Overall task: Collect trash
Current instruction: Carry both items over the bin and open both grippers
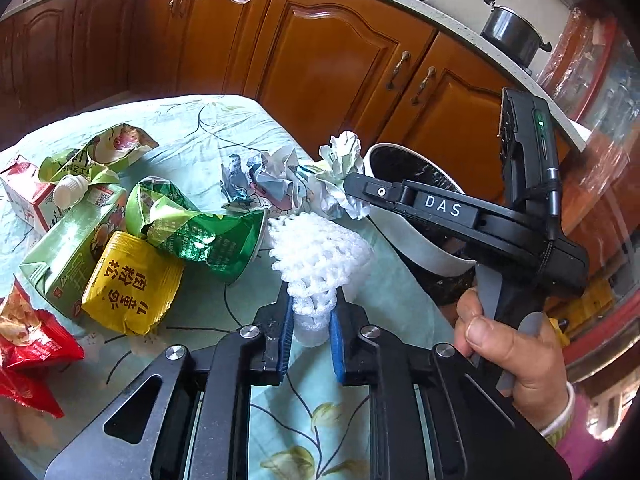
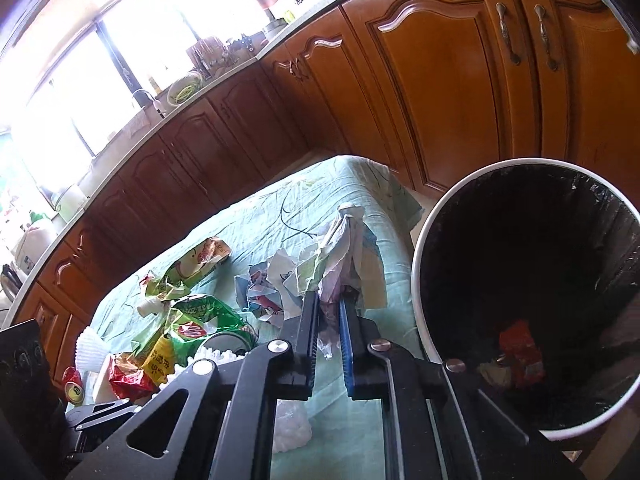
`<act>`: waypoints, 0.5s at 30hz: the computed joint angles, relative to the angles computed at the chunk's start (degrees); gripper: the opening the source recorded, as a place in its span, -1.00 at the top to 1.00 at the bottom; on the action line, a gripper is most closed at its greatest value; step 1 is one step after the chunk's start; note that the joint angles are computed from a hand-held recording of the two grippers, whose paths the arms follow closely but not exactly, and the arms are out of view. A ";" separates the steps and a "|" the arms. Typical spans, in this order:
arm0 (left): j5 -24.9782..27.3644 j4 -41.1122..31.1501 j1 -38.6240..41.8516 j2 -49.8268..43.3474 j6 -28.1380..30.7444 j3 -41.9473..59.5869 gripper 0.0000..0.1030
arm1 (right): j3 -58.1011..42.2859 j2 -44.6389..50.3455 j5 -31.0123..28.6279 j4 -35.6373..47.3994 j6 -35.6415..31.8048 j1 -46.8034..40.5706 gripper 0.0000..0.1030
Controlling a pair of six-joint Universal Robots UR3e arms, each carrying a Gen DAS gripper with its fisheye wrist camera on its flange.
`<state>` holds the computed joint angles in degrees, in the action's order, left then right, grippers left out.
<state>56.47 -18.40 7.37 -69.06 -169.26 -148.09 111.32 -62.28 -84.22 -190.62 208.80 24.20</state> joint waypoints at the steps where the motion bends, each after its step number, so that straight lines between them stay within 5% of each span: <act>1: -0.32 -0.74 0.10 0.94 0.15 -0.03 0.78 | 1.75 -1.38 -0.01 -0.88 -0.05 -0.28 0.81; 15: -1.98 -7.31 -0.90 12.26 -0.23 -0.62 0.79 | 28.97 -24.36 -0.80 -9.41 1.85 -5.66 0.81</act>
<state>54.49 -25.70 6.48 -56.80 -169.48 -148.71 140.29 -86.64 -85.02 -200.03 210.65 18.53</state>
